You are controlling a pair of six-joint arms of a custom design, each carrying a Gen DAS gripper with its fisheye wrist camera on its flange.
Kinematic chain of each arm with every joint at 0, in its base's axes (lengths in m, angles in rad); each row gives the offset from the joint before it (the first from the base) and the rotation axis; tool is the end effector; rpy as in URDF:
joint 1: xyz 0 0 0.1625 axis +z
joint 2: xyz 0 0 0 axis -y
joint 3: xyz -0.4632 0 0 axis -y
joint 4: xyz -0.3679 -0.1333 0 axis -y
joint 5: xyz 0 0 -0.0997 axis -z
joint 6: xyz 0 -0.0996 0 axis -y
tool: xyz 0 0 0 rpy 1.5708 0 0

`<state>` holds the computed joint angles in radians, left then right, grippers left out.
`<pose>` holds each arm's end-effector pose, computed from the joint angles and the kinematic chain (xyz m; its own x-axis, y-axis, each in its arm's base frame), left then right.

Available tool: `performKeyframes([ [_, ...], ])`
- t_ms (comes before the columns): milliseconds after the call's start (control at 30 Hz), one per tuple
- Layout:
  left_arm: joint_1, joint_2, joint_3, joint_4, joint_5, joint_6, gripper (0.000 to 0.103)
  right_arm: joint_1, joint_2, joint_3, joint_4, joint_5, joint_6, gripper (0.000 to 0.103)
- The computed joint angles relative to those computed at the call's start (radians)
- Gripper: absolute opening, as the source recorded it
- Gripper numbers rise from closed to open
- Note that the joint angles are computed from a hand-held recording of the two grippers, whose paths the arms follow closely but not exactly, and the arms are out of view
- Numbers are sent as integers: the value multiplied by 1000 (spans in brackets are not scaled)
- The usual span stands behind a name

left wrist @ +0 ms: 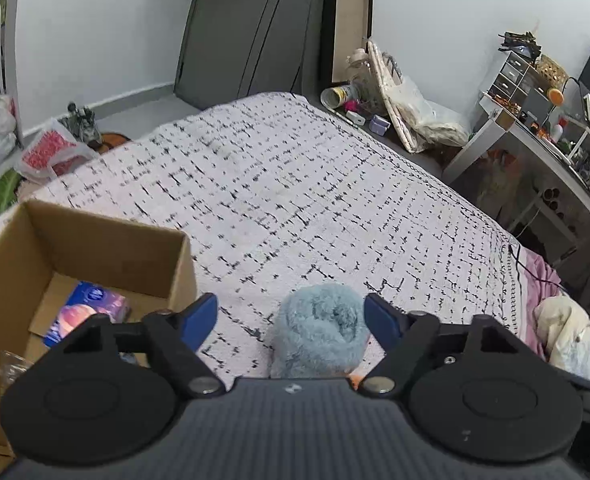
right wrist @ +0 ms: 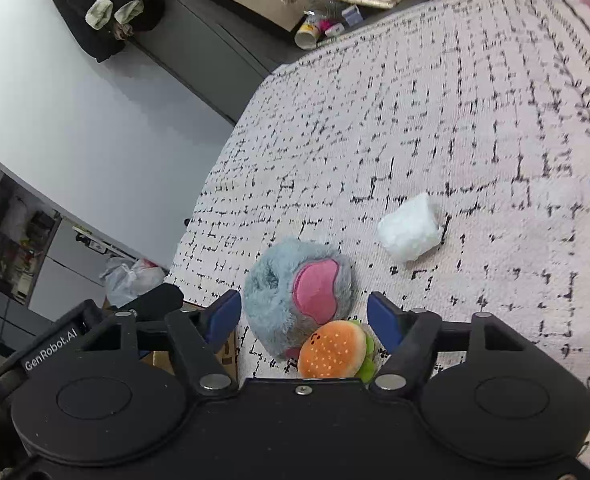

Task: Organize soft objects
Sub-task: 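Move both tools to the gray fluffy plush and close them on it, then lift the gray fluffy plush with both tools toward the box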

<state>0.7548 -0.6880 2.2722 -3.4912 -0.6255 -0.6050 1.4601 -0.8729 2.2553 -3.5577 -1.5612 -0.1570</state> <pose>-0.1930 -0.4754 0.0666 -0.8813 -0.1678 -0.4418 0.2266 0.6703 -0.7066 0.0776 -0.5169 0.1307 -0.9964 -0.0241 0.0811 -0.0657 0.8241 -0.5626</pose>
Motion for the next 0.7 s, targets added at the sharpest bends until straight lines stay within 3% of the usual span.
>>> performKeyframes([
  [267, 56, 13, -24, 2, -77, -38, 51, -35, 21, -28, 43, 92, -27, 58],
  [533, 102, 40, -67, 8, -128, -42, 46, -57, 60, -78, 103, 122, -47, 49],
  [700, 145, 70, -100, 4, -164, -53, 41, -69, 86, -95, 104, 125, -59, 34],
])
